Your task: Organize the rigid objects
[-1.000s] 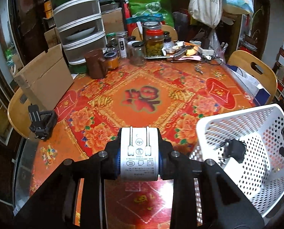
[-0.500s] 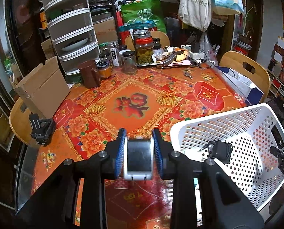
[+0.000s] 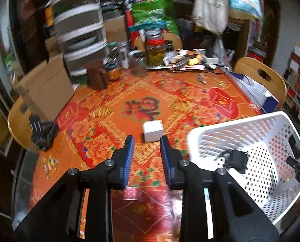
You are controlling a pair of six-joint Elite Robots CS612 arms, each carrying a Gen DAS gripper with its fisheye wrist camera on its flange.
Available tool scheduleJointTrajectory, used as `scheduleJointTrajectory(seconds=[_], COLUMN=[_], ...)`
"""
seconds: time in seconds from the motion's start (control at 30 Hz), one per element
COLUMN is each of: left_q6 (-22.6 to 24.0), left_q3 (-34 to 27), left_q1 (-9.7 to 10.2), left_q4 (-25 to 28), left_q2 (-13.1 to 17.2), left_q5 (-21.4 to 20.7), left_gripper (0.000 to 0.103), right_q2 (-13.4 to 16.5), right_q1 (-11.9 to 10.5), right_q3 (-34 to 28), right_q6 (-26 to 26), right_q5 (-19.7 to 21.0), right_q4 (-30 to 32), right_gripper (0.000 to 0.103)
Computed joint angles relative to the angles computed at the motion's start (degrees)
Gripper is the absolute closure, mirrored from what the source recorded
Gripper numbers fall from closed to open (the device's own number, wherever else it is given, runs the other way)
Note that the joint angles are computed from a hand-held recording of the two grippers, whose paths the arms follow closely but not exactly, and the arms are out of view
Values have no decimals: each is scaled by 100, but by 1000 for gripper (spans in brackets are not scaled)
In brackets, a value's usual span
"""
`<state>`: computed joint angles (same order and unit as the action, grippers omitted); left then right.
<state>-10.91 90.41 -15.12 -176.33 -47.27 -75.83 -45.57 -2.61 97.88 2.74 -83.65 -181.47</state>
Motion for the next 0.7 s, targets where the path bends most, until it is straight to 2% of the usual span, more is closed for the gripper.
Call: scheduleJointTrajectory(seconds=[0.03, 0.07, 0.1, 0.17, 0.3, 0.37, 0.43, 0.53, 0.7], left_q6=[-14, 16, 67, 208, 264, 343, 298, 140, 233], left_q3=[-97, -238, -395, -835, -1858, -2359, -2654, -3016, -3183], left_q1=[79, 151, 212, 338, 518, 512, 494, 496, 393], left_q4=[92, 205, 323, 568, 1699, 2283, 2495, 2717, 2725], left_q2=[80, 190, 312, 629, 1244, 1554, 1755, 1987, 2103], left_q5=[-106, -218, -325, -563, -1166, -1090, -969, -1075, -909], left_gripper=[73, 57, 29, 8, 8, 9, 9, 9, 10], right_q2=[-1, -2, -3, 1, 17, 22, 23, 25, 27], right_q1=[1, 3, 6, 10, 4, 14, 24, 33, 35], right_q3=[-2, -11, -23, -50, -48, -61, -71, -75, -74], right_q6=[-7, -11, -14, -20, 30, 35, 41, 35, 33], right_q5=[-5, -12, -22, -36, -20, -65, -119, -166, -170], right_q4=[13, 35, 65, 114, 59, 72, 101, 106, 104], right_gripper=[80, 80, 80, 80, 80, 80, 80, 80, 80])
